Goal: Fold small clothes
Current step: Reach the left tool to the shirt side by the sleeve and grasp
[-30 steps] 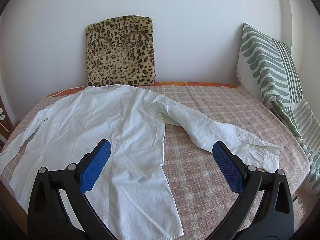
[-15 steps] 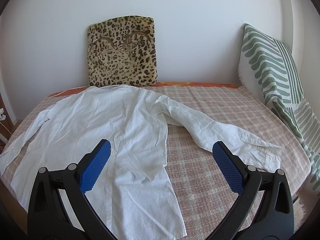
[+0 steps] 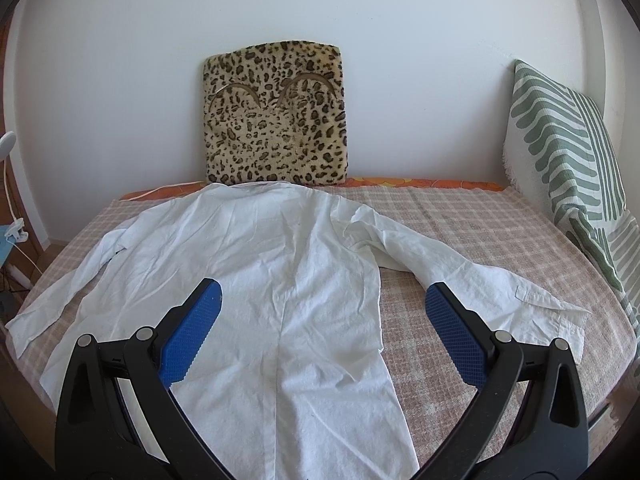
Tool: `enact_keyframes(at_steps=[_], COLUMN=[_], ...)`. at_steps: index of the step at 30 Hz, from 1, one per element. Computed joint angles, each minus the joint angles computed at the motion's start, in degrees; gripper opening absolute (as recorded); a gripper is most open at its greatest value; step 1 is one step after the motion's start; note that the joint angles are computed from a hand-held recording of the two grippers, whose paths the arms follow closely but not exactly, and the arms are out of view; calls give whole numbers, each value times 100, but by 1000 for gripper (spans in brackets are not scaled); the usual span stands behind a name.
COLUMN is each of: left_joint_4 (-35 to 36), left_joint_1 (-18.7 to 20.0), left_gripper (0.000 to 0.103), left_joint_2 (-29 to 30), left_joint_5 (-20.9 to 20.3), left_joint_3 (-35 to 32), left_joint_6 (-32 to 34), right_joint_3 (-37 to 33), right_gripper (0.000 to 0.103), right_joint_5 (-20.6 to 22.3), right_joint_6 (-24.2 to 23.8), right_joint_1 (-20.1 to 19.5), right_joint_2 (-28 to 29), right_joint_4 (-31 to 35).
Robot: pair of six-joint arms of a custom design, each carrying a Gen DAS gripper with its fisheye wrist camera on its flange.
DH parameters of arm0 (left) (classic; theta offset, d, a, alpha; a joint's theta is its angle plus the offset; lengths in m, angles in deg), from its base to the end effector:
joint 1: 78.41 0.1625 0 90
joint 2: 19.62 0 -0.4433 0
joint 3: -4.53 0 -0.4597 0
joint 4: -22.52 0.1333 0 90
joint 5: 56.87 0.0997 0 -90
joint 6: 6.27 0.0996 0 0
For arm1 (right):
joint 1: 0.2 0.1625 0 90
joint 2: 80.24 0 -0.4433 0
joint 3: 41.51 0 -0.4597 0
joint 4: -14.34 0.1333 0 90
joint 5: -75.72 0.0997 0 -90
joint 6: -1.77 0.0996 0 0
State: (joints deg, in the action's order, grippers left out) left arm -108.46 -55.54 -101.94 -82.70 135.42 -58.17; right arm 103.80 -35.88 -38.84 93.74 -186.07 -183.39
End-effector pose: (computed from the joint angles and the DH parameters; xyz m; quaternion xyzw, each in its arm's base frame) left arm -0.3340 -0.3828 0.2010 0.1469 0.8333 -0.4283 0.3172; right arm 0.1209 -0.3494 0.3550 0.2110 -0.7923 0.4743 0.3206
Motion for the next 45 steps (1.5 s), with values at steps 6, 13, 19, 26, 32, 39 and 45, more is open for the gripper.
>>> enact_keyframes(at_steps=[6, 13, 19, 26, 32, 39, 45], left_joint_4=[-450, 548, 1205, 1140, 657, 138, -495], left_joint_1=[202, 525, 813, 1282, 1698, 1918, 2143], left_gripper=[88, 75, 62, 59, 53, 53, 49], left_joint_2=[-761, -1530, -2264, -3037, -3430, -3534, -3226], left_joint_5=[59, -60, -293, -751, -1432, -1768, -1996], left_joint_3=[396, 429, 446, 781, 1103, 1312, 1306], left_joint_6=[-92, -1153, -1677, -1912, -1931, -1832, -1515], right_joint_3=[-18, -33, -72, -158, -76, -106, -98], right_gripper=[103, 103, 103, 103, 103, 103, 103], right_joint_5=[-64, 19, 225, 350, -3, -177, -171], right_joint_6=[-32, 7, 204, 612, 284, 150, 64], right_joint_1=[144, 215, 236, 420, 697, 789, 882], right_joint_2=[250, 262, 236, 423, 936, 1279, 1378], right_joint_4=[-48, 67, 496, 1029, 247, 82, -147])
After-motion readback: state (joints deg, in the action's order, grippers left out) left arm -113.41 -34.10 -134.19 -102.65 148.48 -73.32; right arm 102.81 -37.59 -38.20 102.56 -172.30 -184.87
